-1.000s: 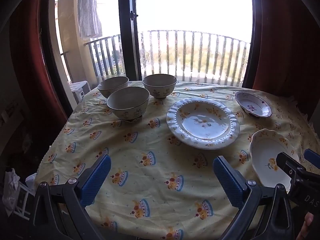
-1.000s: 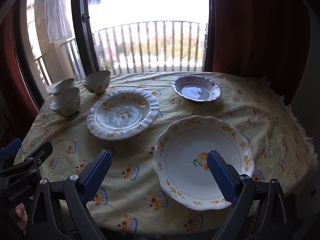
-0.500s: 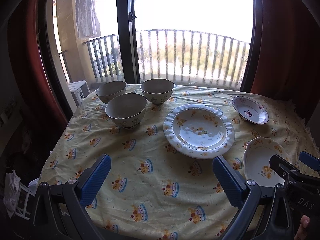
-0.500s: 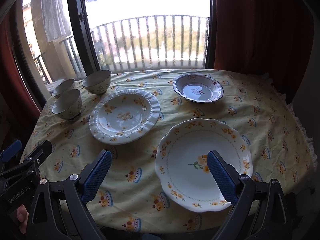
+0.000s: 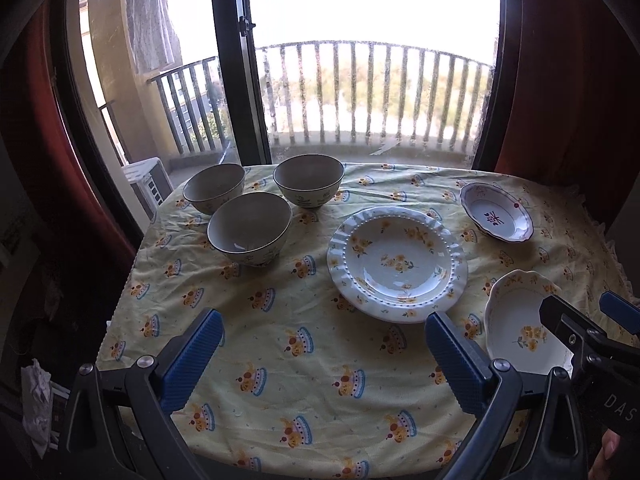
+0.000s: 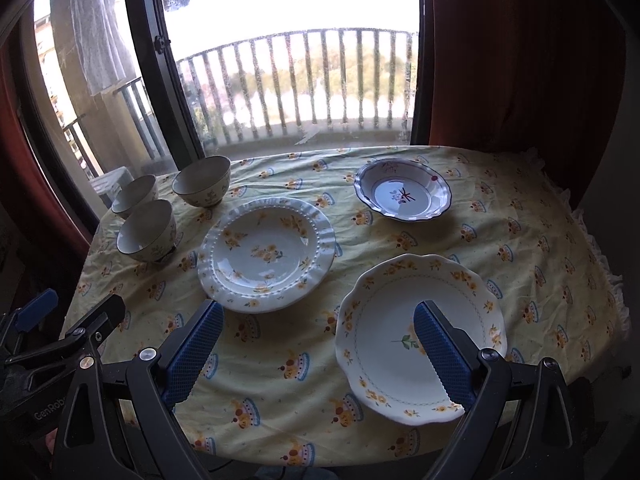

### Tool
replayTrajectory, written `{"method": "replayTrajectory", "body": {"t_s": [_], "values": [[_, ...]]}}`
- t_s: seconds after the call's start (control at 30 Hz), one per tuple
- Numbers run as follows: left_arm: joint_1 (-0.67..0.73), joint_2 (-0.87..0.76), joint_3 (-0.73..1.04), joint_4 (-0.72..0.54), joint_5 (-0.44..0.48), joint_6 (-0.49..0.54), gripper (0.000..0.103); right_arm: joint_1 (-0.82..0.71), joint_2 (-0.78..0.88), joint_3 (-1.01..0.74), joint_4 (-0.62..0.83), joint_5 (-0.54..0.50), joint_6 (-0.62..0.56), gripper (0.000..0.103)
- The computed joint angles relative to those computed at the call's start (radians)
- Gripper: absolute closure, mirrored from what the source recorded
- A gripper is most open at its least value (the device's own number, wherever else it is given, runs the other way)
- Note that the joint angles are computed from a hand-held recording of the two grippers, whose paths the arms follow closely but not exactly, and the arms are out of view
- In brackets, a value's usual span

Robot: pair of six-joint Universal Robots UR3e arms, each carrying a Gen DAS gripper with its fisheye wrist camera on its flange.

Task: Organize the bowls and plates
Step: 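Move both grippers toward the large flat yellow-flower plate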

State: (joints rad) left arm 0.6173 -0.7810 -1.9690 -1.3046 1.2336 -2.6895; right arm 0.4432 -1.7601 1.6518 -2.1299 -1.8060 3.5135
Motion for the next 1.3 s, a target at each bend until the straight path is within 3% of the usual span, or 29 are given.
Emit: {"method": "replayTrajectory", "body": {"t_s": [0.6, 0.97, 1.13, 1.3], "values": [[0.195, -0.016, 0.088, -0.194, -0.192, 0.166, 0.003, 0.080, 0.084, -0.131, 0.082, -0.104, 0.109, 0.006], [0.212, -0.053, 0.107, -0.202, -0.215, 0.226, 0.006, 0.129, 0.151, -0.218, 0.120, -0.156, 0.167, 0.006], [0.132, -0.090, 0.102, -0.144, -0.184, 0.170, 0.006, 0.125, 0.147, -0.221, 0.137, -0.171, 0.178, 0.007], [-0.047, -0.158, 0.097, 0.002, -0.078, 0.019, 0.006, 0.058, 0.094, -0.169, 0.124, -0.139, 0.134, 0.007]]}}
